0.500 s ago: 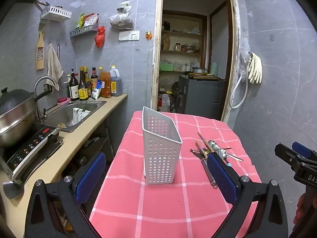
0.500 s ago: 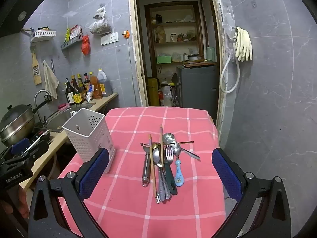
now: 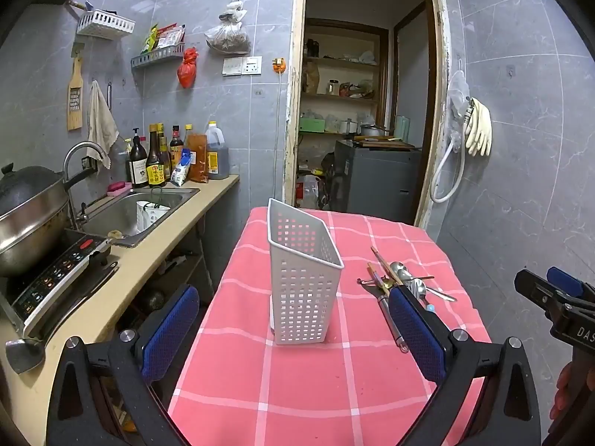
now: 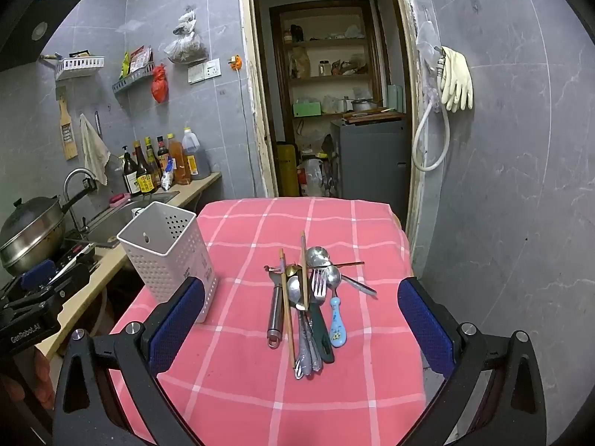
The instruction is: Organize utensils
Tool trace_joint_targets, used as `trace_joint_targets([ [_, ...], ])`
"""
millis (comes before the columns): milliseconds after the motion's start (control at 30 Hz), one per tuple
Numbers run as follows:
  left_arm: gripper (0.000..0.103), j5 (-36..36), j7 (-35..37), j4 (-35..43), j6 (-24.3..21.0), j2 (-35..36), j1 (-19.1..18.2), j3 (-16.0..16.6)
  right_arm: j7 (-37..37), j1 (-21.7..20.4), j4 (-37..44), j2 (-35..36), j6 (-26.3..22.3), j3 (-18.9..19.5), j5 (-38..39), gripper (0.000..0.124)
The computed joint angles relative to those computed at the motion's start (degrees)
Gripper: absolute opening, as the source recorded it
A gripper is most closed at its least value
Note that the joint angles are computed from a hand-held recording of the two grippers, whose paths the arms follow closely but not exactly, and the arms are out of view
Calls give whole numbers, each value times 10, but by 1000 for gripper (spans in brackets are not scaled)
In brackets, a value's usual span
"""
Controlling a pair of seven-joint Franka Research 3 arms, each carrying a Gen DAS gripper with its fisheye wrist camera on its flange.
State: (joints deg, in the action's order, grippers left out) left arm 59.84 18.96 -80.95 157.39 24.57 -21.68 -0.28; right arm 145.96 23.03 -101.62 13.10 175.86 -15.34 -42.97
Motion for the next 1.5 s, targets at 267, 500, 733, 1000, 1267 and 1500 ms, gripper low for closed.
trace_joint_targets([
  [267, 103, 0, 1, 0, 0, 0, 0, 0, -5, 5, -2, -1, 0, -3, 5, 102],
  [500, 103, 1, 0, 0, -1, 0, -1, 1, -13, -1, -2, 0, -1, 4, 13, 102],
  [733, 103, 1, 0, 1, -1, 0, -1, 1, -17, 0, -1, 1, -1, 3, 18, 102],
  [1000, 103, 1, 0, 1, -2, 0, -1, 1, -21, 2, -1, 1, -2, 2, 24, 102],
  [1267, 103, 1, 1, 1, -2, 0, -1, 0, -25, 3, 0, 3, -2, 1, 29, 102],
  [1500, 103, 1, 2, 0, -2, 0, 0, 0, -34, 3, 2, 5, -2, 1, 39, 102],
])
